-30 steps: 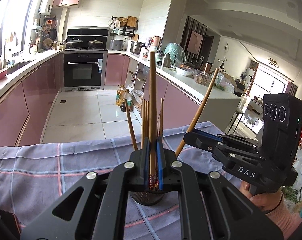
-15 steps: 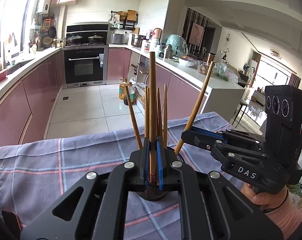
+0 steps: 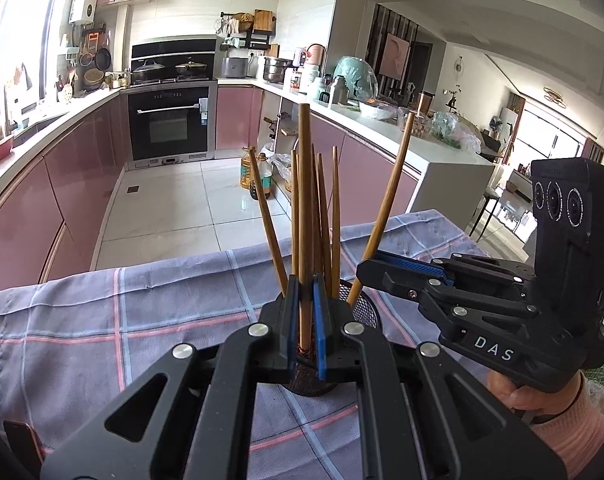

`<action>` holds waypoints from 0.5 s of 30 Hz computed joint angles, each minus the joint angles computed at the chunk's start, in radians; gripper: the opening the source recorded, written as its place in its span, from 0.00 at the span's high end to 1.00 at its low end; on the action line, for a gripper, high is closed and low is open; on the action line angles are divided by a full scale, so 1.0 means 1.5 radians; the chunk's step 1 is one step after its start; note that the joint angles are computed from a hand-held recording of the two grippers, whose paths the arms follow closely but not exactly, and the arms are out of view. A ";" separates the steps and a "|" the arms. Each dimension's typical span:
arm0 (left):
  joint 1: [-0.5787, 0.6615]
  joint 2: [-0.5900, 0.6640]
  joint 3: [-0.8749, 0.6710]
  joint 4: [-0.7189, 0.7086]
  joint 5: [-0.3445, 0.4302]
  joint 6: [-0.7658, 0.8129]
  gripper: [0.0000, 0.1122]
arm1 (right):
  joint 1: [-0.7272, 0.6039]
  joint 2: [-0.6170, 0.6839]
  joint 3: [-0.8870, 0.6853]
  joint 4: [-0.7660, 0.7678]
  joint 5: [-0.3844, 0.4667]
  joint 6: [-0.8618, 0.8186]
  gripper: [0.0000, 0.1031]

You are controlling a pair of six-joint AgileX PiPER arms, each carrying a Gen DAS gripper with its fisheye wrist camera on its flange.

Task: Organize utensils
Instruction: 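Lower the chopsticks into the mesh cup with the right gripper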

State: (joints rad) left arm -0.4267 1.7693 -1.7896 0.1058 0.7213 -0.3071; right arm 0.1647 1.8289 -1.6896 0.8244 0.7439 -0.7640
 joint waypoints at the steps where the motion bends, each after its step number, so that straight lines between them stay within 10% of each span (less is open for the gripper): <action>1: -0.002 0.005 -0.008 0.002 0.005 -0.003 0.93 | 0.000 0.002 -0.002 -0.002 0.001 0.003 0.94; 15: 0.024 0.060 -0.058 -0.053 0.025 0.032 0.93 | 0.010 0.028 -0.031 -0.043 0.006 0.054 0.94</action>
State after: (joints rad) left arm -0.3909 1.8592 -1.8761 0.0258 0.7582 -0.2589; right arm 0.1798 1.8705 -1.7363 0.7592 0.7529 -0.6835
